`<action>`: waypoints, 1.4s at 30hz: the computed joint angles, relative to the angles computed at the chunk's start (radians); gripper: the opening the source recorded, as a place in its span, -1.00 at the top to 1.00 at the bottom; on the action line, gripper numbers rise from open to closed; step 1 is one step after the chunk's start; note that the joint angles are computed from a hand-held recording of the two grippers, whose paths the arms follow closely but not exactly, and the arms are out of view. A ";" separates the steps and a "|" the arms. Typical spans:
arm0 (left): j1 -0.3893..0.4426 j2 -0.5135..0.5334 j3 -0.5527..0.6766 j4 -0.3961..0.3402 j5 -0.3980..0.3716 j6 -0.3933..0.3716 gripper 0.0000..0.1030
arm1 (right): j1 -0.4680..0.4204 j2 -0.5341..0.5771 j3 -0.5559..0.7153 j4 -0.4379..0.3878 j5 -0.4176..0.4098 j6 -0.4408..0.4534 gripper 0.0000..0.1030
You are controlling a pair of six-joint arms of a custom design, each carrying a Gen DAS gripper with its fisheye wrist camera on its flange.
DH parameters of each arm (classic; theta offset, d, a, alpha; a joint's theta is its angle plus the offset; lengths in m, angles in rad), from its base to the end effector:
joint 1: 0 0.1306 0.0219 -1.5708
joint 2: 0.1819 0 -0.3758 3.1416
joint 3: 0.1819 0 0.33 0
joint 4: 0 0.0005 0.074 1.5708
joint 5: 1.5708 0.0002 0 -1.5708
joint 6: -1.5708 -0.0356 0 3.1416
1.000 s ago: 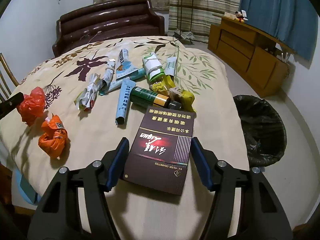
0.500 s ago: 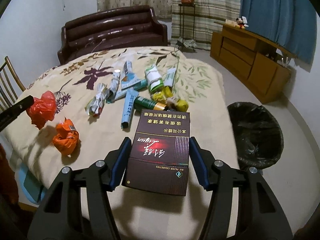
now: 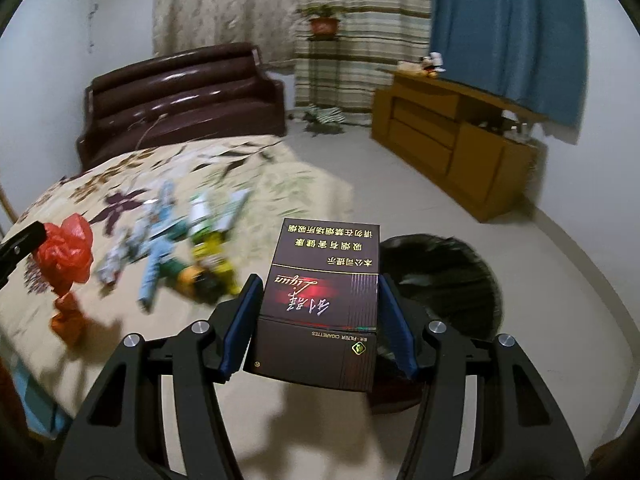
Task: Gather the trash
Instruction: 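Carry both items to the black bin and open both grippers to drop them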
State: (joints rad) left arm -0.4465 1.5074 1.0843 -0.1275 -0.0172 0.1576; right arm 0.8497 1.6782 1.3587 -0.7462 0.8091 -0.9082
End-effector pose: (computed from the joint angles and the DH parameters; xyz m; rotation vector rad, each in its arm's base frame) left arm 0.4154 -0.1988 0.3108 0.2979 2.1192 -0.3386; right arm 0.3432 0.3506 0.3008 0.3088 2.2027 -0.1646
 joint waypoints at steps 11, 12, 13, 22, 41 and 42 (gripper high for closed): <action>-0.182 0.172 0.215 -0.046 -0.005 -0.023 0.51 | -0.135 -0.117 -0.185 0.074 0.006 0.024 -0.10; -0.194 0.192 0.238 -0.055 -0.009 -0.027 0.51 | -0.149 -0.123 -0.198 0.085 -0.001 0.028 -0.10; -0.202 0.207 0.256 -0.063 -0.012 -0.029 0.51 | -0.162 -0.129 -0.213 0.098 -0.007 0.031 -0.10; -0.285 0.387 0.483 -0.178 -0.059 -0.062 0.51 | -0.285 -0.140 -0.308 0.232 -0.097 0.104 -0.11; -0.340 0.680 0.928 -0.503 -0.078 -0.054 0.11 | -0.474 -0.092 -0.414 0.429 -0.277 0.181 -0.16; -0.339 0.677 0.922 -0.495 -0.083 -0.043 0.08 | -0.477 -0.089 -0.415 0.429 -0.279 0.182 -0.23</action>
State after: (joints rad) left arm -0.7860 2.1842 2.0063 -0.6227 -0.1007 0.1147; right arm 0.3731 1.5896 0.9439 -0.3169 0.5297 -0.7266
